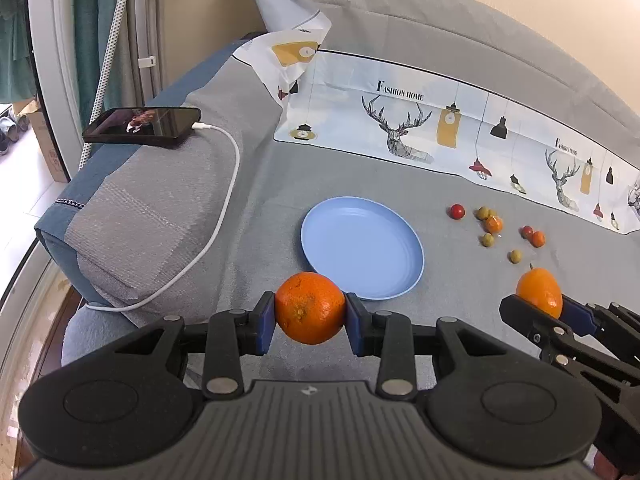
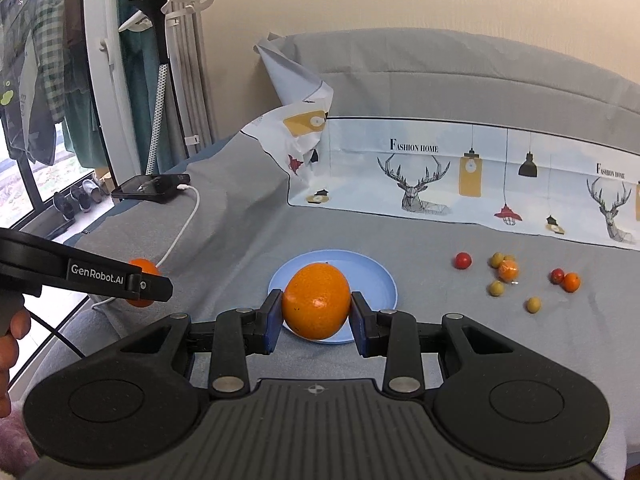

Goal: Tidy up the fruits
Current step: 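Carry both held oranges over the blue plate with both tools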

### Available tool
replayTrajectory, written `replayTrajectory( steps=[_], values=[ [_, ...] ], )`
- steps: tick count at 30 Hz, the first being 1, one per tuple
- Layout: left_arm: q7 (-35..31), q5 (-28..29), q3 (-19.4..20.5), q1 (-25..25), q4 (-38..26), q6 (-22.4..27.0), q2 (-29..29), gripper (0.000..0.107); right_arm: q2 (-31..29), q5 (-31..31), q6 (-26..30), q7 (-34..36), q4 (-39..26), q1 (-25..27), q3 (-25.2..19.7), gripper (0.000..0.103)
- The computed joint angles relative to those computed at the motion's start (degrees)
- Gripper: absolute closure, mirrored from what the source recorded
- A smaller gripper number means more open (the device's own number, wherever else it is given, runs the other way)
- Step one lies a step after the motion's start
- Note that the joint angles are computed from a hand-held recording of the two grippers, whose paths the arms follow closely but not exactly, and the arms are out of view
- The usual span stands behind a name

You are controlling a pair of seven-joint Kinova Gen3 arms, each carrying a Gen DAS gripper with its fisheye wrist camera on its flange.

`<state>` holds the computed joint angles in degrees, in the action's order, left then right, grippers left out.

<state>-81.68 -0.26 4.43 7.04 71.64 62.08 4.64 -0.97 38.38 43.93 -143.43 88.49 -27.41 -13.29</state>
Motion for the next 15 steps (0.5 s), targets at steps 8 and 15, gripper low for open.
replayTrajectory(
  steps=[8, 15],
  values=[
    [-0.3, -0.4, 0.1, 0.2, 0.6, -1.0, -0.4, 0.067, -0.1, 1.3, 0.3, -0.4, 0.2, -0.3, -0.4, 0.066],
    [-0.4, -0.3, 0.1, 0.1, 0.3, -0.7, -0.1, 0.067, 0.1, 0.7, 0.5, -0.5, 0.0, -0.4, -0.1, 0.066]
  ],
)
